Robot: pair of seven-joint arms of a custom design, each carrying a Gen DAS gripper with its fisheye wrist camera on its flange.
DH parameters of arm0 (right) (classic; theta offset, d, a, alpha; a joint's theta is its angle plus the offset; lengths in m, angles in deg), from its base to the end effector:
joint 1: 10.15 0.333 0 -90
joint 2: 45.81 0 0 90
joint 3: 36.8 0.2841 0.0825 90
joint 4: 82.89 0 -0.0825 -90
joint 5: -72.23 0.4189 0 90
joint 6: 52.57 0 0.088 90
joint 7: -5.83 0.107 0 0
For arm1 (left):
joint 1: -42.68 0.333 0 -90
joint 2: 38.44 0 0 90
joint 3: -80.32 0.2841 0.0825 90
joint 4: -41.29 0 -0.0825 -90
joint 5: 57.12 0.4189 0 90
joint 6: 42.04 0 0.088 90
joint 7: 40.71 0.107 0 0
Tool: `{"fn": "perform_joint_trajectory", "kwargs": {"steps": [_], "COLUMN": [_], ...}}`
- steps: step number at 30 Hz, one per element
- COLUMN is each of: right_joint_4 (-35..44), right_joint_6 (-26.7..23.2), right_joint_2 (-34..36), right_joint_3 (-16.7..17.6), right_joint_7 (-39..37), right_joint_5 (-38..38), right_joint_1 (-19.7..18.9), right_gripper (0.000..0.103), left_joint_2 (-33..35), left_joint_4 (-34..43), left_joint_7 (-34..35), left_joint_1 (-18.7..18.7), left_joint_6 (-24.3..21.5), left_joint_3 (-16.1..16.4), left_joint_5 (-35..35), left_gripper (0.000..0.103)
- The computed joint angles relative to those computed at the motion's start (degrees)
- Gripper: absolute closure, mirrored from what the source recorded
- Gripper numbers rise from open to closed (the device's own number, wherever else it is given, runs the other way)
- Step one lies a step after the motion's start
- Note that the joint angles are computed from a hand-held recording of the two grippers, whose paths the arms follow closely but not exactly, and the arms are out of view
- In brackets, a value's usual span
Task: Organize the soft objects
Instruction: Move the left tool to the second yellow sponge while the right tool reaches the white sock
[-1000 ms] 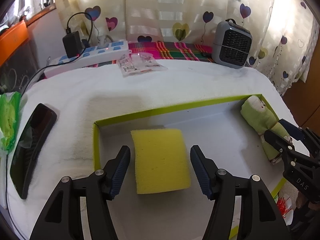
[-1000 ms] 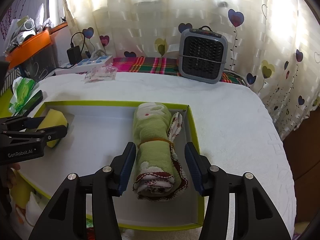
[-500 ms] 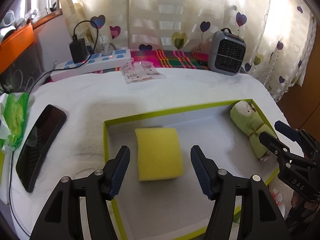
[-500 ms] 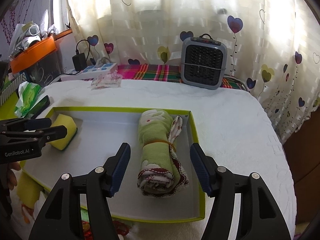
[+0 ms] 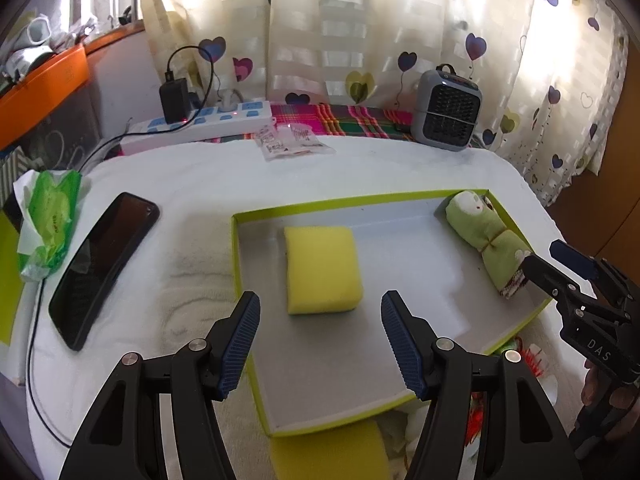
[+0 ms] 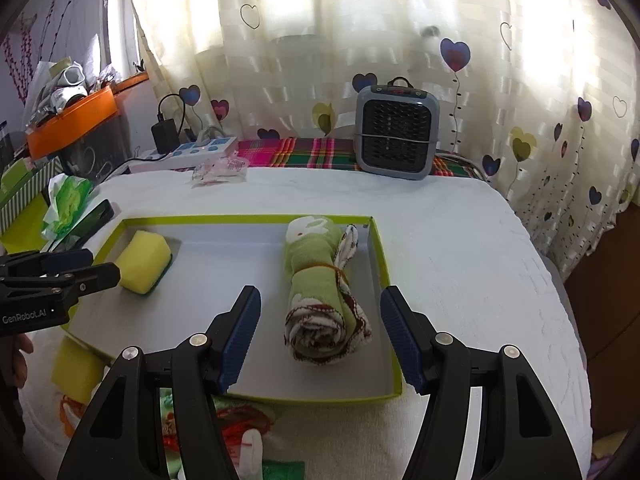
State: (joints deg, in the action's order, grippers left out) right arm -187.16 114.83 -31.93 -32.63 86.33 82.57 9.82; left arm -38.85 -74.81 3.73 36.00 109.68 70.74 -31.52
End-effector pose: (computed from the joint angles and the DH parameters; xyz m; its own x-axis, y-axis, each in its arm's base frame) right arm 0.6398 0.2704 0.4603 0.4274 -0.9026 -0.0508 -0.6033 -0.2429 -0.7596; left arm 0.5983 -0.1867 0.4732 0.1498 -0.9846 0.0906 -0.7523 -0.1730 -0.6357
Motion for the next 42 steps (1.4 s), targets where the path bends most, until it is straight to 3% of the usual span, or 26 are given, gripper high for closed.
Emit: {"fn": "perform_joint_trajectory", "kwargs": {"steps": [10, 34, 42], "right_joint_4": [-5.7, -15.2, -20.3], "right_joint_6": [0.8, 2.5, 1.8], "right_joint_2": [-4.5, -11.9, -16.5], "right_joint_3": [1.9, 2.5, 1.9], "right_joint_7": [-3.2, -9.0, -15.6], "right_joint_5": [6.4, 15.0, 24.1], "right_joint_1": [-1.6, -0.7, 0.5], "right_gripper": [0.04, 0.04, 0.04], "left_joint_2": [-5.3, -14.5, -17.9], "left_joint_4": [-6.6, -17.8, -22.1], "left_joint_7": [0.9, -4.3, -5.8], "left_joint_1": [-0.1, 1.0, 1.1], "left_joint_6": [3.3, 4.0, 5.7], "left_joint_3": [-0.3, -2.1, -2.0], "left_joint_5": [-3.2, -1.8, -1.7], "left_gripper": [0.04, 0.04, 0.04]}}
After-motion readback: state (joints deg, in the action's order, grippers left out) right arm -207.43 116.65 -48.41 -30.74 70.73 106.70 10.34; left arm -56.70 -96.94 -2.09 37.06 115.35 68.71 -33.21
